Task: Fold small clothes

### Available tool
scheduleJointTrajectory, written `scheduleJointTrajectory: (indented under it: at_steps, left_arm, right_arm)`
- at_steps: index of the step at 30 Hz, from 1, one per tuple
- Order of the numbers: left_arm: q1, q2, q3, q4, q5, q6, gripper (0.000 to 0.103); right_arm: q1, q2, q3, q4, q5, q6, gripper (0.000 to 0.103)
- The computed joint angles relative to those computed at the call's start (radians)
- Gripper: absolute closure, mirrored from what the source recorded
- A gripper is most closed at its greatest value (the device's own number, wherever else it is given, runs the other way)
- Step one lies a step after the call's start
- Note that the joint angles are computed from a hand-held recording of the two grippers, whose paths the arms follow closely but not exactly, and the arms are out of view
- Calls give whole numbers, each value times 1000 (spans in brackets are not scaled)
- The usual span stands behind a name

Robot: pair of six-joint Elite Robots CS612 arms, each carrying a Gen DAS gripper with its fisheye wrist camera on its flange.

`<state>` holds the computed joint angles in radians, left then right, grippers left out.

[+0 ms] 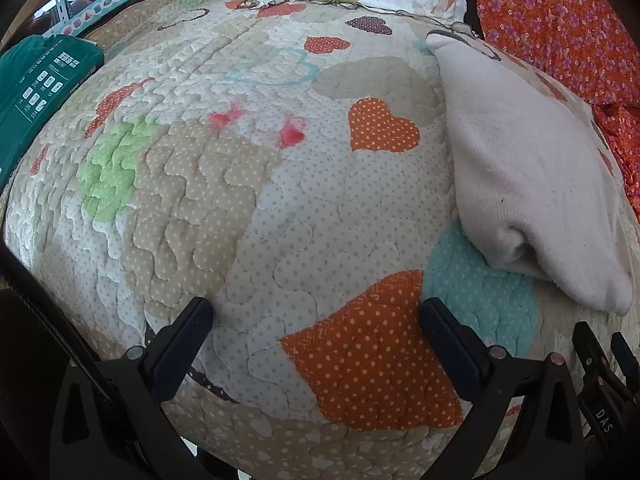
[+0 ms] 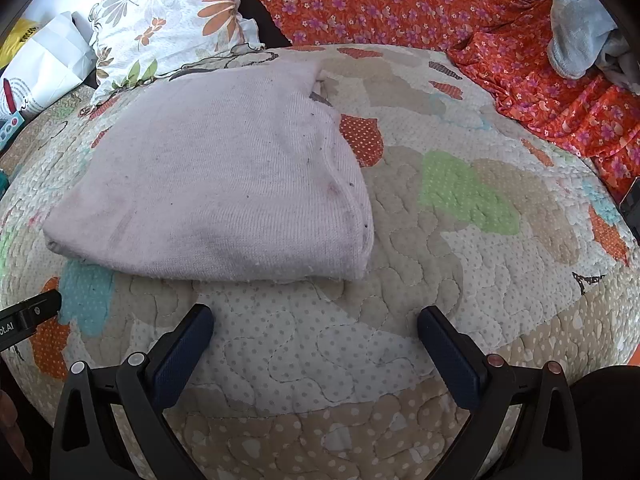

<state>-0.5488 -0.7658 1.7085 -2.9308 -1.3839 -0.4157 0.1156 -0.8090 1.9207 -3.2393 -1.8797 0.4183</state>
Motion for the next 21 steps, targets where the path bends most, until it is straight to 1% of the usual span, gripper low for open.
scheduleJointTrajectory:
  at_steps: [10, 21]
  left_arm:
    - [2, 0, 5, -13, -7, 11, 0]
    - [-1, 1, 10, -28, 2, 8, 0]
  right_arm:
    - [8, 5, -3, -8, -21, 5, 0]
    - [8, 6, -3, -11, -22, 4, 0]
